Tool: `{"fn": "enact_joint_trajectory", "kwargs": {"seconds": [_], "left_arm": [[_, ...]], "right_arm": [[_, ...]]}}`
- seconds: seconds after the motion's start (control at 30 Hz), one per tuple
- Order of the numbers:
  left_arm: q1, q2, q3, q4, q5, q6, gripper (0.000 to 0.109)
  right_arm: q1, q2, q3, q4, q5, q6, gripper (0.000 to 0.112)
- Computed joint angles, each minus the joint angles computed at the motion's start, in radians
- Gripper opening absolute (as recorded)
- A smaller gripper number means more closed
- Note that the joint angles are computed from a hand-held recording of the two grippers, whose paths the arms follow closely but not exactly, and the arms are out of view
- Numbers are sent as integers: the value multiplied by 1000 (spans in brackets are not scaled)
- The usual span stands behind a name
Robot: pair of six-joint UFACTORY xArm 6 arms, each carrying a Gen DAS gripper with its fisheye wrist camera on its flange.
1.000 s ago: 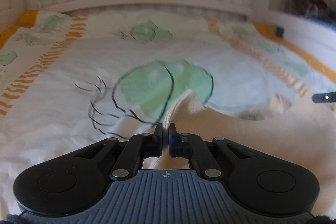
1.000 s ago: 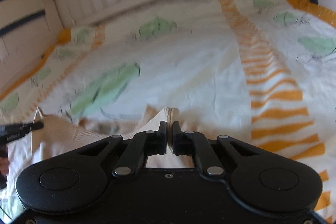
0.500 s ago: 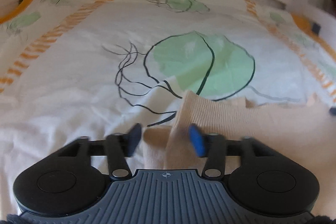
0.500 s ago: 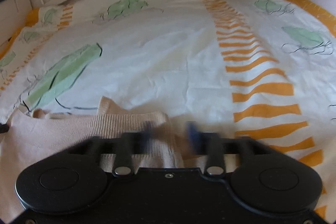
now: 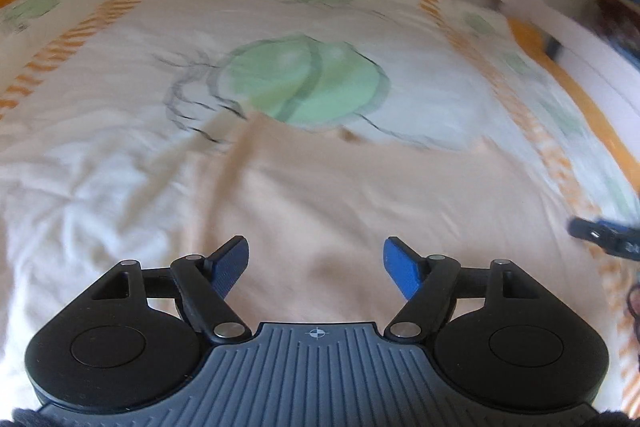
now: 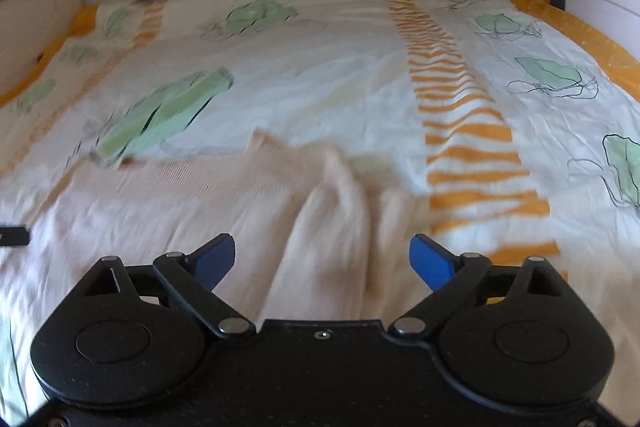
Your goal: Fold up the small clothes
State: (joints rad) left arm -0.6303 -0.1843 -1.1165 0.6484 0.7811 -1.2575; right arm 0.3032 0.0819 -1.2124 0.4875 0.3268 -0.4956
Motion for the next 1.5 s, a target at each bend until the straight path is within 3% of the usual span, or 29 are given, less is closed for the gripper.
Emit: {"fn": "enact_joint_trajectory", "kwargs": {"seconds": [0.17,0.27,0.33,0.5,0.63,0.8,0.87,1.0,1.27,1.5], "left_arm": [[-94,76,-54,8,91,77,73],[-121,74,-26,33,127,53,73],[-117,51,15,44,105,3,78],[-95,1,91,59,39,-67,83],[-125,41,35,61,110,-53,89],[-138,58,23,87,128,-104,92],[-140,55,26,89,128,-110,92],[-136,54,25,77,126,-104,92],[-127,75,-16,24,155,-71,92],[-104,100,-111,-16,173,-84,91]], "right_arm": [[30,-101,145,-46,-18,-66,97],[15,-120,198,-171,-32,18,97],[-12,-119,208,-190,-17,72,100],[-62,-135,202,-75,31,60,101],[-90,-135,161,157,91,-76,102],[-133,-52,34,328,251,-168,102],[-149,-7,-20,348,328,-161,102],[-154,54,-77,403,374,-207,103],[-213,223,-266,644,574,-275,103],[-236,267,-315,690,653,-324,103]]}}
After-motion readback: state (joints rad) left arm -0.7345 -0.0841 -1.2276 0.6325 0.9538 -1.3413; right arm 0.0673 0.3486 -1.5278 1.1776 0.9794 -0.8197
